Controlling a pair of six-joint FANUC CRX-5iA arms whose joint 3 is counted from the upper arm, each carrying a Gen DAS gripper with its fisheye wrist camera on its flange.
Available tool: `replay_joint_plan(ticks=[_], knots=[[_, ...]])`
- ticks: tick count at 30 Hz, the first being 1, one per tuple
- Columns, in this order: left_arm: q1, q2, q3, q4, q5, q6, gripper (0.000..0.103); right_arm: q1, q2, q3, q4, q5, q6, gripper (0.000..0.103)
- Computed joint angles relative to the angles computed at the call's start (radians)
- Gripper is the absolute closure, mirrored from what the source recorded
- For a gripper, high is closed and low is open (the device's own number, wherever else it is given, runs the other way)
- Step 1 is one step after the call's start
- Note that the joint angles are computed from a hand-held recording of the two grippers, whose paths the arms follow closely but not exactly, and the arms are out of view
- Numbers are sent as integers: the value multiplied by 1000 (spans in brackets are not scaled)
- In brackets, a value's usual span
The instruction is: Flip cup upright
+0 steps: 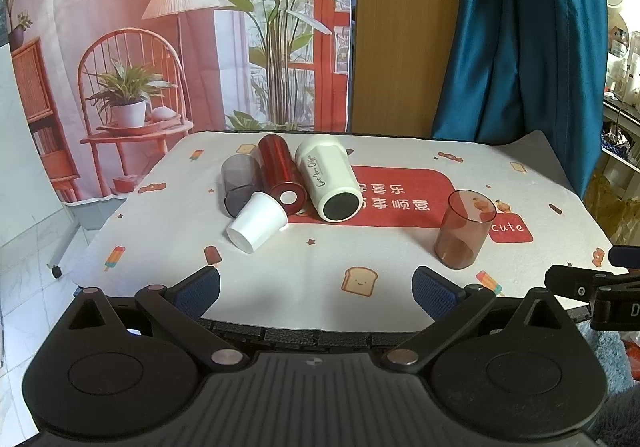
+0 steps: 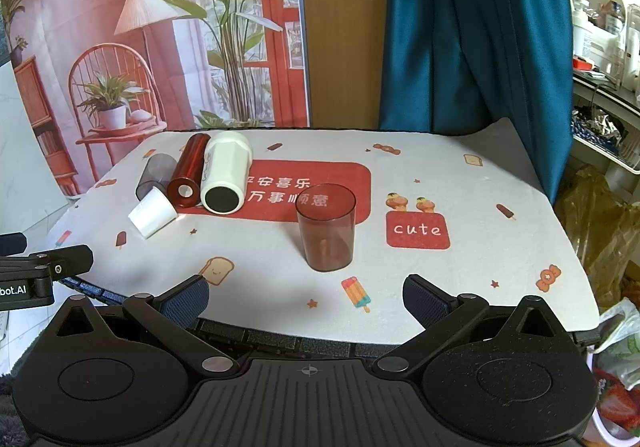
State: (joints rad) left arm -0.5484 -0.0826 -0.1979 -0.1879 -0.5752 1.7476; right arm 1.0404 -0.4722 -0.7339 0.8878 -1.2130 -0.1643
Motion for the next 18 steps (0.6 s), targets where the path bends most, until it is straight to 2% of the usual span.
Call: replay_joint_plan(ticks=[18], knots=[[-9, 1, 11, -33, -15, 35, 0, 12, 0, -4, -1, -10, -14, 0]])
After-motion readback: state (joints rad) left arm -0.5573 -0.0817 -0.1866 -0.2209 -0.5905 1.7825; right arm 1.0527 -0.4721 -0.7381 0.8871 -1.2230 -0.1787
